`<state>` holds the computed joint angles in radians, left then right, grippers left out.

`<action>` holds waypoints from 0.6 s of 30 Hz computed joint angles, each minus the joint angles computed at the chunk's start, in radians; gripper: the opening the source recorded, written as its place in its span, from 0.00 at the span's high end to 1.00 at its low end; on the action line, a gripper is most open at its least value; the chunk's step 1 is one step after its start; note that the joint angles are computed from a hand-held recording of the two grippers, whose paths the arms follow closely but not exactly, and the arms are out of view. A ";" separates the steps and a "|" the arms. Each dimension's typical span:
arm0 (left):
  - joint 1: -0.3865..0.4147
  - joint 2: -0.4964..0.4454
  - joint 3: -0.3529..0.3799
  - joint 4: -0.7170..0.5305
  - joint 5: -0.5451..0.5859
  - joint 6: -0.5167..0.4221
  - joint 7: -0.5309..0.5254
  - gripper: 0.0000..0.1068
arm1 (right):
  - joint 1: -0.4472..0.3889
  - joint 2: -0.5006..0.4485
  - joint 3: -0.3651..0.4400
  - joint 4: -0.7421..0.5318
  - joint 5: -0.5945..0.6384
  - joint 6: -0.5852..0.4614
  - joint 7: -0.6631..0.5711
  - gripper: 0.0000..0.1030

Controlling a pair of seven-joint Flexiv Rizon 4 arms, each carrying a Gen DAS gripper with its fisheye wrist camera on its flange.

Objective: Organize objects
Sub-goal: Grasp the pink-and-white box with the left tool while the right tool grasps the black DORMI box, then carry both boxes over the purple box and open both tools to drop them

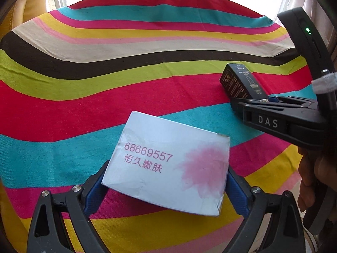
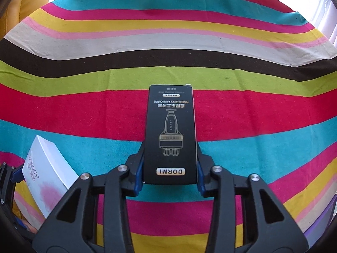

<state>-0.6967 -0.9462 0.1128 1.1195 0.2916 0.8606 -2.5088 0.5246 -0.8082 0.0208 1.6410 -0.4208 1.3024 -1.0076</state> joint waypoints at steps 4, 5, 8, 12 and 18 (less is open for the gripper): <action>-0.022 0.007 0.018 -0.012 0.017 -0.027 -0.029 0.09 | 0.017 0.033 -0.026 0.058 -0.016 0.049 0.010 0.58; -0.027 0.013 0.020 -0.009 0.023 -0.029 -0.038 0.09 | 0.025 0.043 -0.037 0.074 -0.022 0.062 0.016 0.58; -0.042 0.028 0.028 -0.006 0.046 -0.040 -0.065 0.09 | 0.042 0.078 -0.067 0.130 -0.038 0.107 0.036 0.58; -0.070 0.059 0.033 0.019 0.080 -0.050 -0.113 0.09 | 0.053 0.134 -0.091 0.211 -0.047 0.157 0.057 0.58; -0.114 0.067 0.034 -0.021 0.138 -0.102 -0.157 0.09 | 0.090 0.226 -0.152 0.360 -0.061 0.245 0.086 0.58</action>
